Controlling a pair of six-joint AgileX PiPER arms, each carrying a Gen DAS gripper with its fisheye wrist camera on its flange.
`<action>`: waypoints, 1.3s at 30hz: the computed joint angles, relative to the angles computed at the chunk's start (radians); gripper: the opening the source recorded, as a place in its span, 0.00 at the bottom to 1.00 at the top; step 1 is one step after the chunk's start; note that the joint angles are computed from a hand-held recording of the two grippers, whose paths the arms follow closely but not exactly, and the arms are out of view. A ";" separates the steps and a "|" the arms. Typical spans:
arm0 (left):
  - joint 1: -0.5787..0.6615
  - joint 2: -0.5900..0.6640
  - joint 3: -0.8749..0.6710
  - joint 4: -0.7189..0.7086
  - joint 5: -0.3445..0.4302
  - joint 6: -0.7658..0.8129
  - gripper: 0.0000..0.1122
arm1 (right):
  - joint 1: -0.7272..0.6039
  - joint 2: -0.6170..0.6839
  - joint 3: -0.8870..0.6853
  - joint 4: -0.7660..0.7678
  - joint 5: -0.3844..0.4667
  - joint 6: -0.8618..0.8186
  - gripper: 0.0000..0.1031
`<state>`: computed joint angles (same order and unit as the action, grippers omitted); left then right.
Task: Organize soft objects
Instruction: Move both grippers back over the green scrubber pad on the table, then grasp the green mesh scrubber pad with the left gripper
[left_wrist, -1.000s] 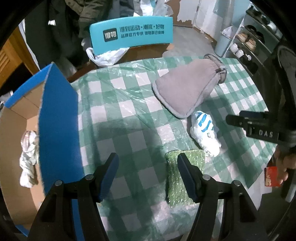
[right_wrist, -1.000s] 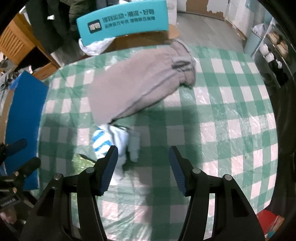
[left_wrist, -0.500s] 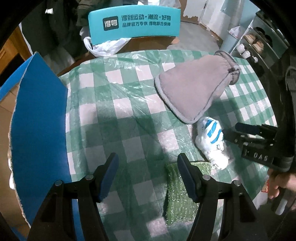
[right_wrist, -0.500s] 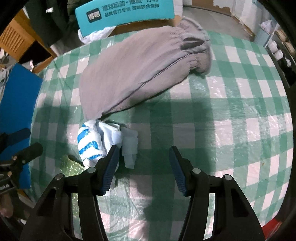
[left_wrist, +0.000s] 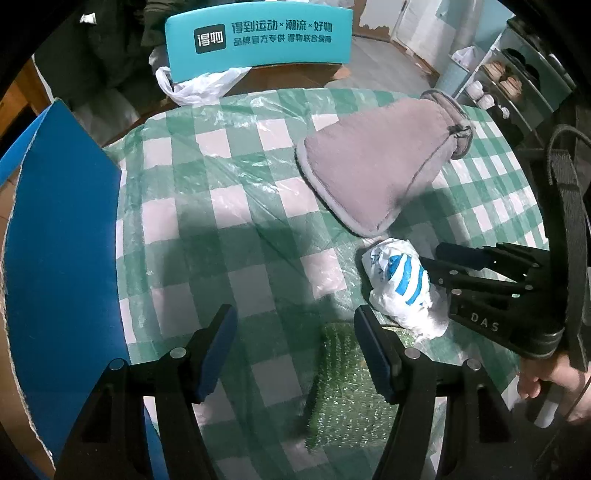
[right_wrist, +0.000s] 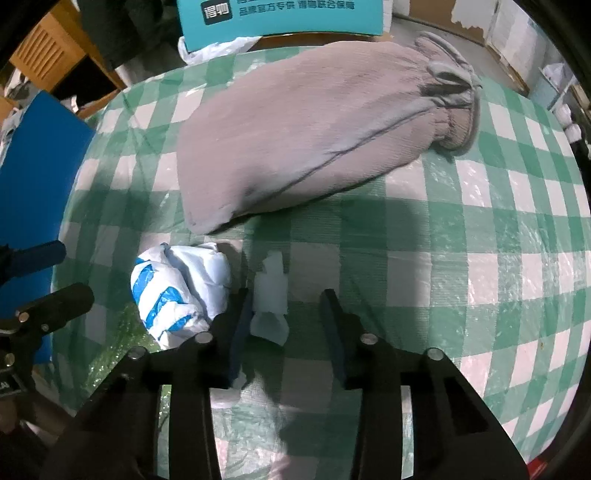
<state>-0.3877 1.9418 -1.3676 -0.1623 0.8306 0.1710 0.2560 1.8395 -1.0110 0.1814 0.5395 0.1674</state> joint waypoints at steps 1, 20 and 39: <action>0.000 0.000 0.000 0.000 0.001 0.001 0.60 | 0.008 0.001 -0.002 -0.017 0.001 0.014 0.29; -0.016 -0.074 0.112 -0.076 0.004 0.087 0.66 | 0.018 -0.101 0.047 -0.092 0.027 0.146 0.13; -0.117 -0.105 0.249 -0.054 -0.047 0.058 0.72 | 0.066 -0.290 0.183 -0.121 0.067 0.216 0.13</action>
<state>-0.5047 1.8368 -1.1181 -0.2163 0.7839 0.2295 0.3217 1.5490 -0.8285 0.0600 0.6066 0.3834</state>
